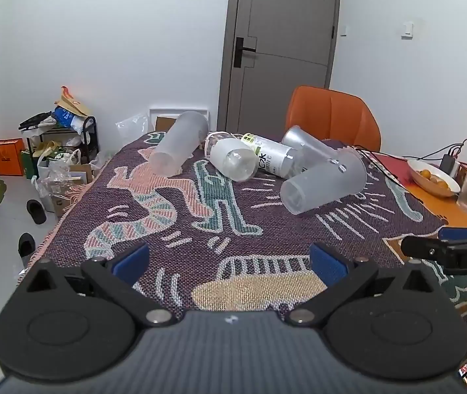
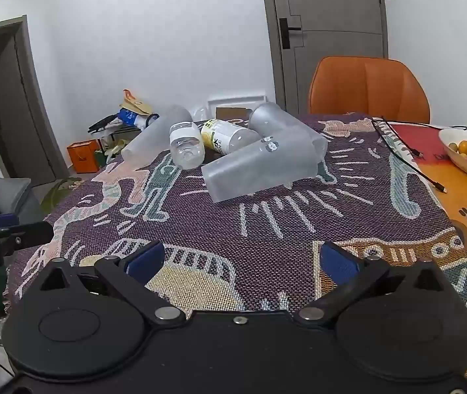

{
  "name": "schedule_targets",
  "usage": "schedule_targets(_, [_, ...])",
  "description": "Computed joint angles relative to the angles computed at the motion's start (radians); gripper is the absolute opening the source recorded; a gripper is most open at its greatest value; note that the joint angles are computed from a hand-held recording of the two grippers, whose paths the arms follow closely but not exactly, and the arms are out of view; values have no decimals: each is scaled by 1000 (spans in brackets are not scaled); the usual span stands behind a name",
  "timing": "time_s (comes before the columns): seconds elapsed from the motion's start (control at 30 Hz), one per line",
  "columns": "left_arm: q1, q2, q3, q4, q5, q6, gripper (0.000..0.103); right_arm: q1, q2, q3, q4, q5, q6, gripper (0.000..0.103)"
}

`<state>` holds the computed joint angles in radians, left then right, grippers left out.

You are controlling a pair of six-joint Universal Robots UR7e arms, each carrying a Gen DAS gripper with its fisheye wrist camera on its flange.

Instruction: Flip cup upright

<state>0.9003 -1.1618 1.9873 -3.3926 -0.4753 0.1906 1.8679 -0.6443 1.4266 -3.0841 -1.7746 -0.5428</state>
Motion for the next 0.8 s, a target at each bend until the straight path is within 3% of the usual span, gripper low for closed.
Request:
schedule_targets(0.2, [-14, 13, 24, -53, 12, 15, 103, -4, -8, 10, 4, 15, 0, 103])
schedule_targets(0.27, [-16, 5, 19, -9, 16, -12, 103, -7, -14, 18, 2, 20, 2, 103])
schedule_targets(0.37, [-11, 2, 3, 18, 10, -16, 103, 3, 0, 2, -2, -39, 6, 103])
schedule_targets(0.8, [-10, -11, 15, 29, 2, -33, 103, 2, 1, 4, -22, -50, 13, 103])
